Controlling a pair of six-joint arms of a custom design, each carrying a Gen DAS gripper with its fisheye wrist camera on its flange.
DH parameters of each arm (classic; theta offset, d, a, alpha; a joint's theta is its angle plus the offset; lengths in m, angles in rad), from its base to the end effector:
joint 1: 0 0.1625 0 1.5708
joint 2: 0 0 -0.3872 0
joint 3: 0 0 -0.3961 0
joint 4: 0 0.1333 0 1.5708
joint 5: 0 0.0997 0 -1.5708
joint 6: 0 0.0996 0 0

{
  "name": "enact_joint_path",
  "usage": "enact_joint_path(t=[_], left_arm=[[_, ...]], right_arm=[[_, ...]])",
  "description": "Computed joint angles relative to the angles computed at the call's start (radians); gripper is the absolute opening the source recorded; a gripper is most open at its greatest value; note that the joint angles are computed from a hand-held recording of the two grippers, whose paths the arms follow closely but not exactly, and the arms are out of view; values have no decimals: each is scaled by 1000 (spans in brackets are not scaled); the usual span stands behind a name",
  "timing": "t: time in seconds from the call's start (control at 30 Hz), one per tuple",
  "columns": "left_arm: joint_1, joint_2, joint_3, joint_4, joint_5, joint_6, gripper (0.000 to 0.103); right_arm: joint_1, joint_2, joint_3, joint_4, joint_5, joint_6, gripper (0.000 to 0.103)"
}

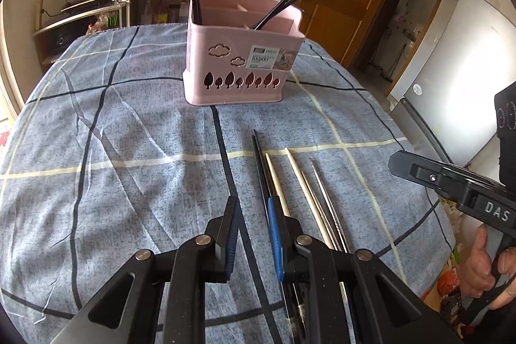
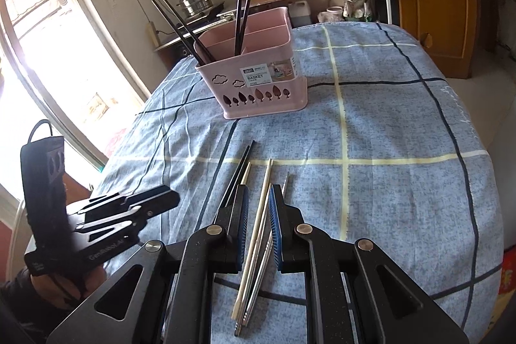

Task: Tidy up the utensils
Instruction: 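Move both tools back toward the remaining chopsticks on the cloth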

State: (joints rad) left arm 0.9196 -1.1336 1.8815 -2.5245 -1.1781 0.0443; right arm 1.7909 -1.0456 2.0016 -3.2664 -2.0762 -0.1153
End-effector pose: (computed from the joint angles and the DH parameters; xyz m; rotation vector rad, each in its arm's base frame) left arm -0.2096 -0.5578 0.1742 0.8985 2.6472 -0.4416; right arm 0.2042 -0.5230 0.1768 0.1708 -2.5109 1.0032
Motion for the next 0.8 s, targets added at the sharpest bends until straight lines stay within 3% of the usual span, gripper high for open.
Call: enact_joint_path(t=[0.43, 0.8], left_arm=[[39, 115, -66, 26, -6, 0, 18], [15, 145, -57, -20, 52, 45, 30]], right_arm=[[-11, 15, -26, 52, -9, 21, 14], [-24, 14, -32, 70, 3, 25, 14]])
